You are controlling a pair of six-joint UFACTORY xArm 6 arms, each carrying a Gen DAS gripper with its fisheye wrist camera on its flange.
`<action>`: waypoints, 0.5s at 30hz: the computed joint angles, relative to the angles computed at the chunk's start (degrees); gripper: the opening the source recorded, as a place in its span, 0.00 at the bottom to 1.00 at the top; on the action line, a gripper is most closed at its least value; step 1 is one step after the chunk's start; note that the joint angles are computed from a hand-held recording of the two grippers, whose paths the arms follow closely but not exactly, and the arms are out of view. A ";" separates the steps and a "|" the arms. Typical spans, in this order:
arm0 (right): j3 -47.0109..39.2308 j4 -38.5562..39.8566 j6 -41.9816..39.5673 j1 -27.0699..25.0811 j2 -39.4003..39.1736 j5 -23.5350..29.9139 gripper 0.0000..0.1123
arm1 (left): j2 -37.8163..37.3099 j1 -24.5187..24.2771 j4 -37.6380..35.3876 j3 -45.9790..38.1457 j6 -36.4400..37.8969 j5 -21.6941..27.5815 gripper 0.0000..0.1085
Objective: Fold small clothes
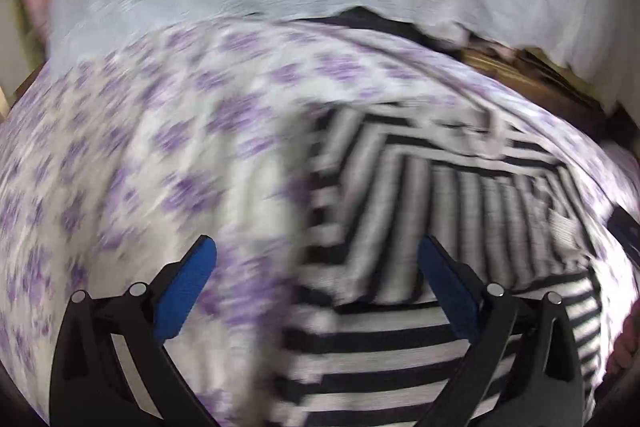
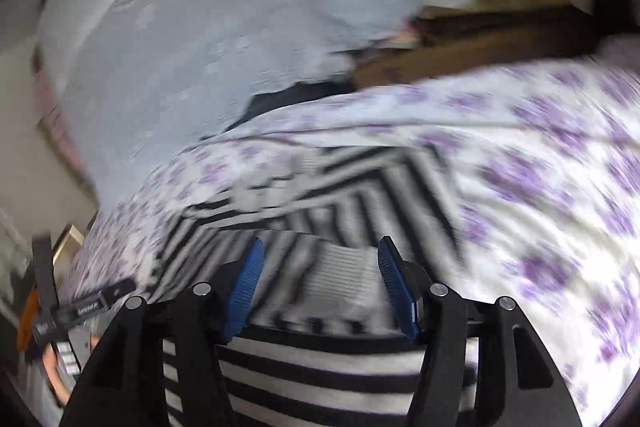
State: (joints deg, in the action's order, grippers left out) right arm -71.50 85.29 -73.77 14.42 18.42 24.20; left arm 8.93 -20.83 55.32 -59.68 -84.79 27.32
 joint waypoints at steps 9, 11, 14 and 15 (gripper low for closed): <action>-15.12 -21.82 17.54 4.12 16.78 -3.24 0.53 | 19.76 2.62 -10.18 -18.07 11.93 1.75 0.91; -13.30 -13.70 10.21 4.34 15.00 -4.46 0.52 | 16.67 4.09 -9.59 -14.48 9.42 -2.16 0.91; -9.50 -0.74 -4.08 4.33 10.53 -6.33 0.53 | 10.97 4.49 1.22 -8.72 -1.33 -5.19 0.91; -8.76 -0.86 -5.57 4.18 9.69 -5.58 0.53 | 9.85 4.99 2.64 -7.23 -2.12 -7.94 0.91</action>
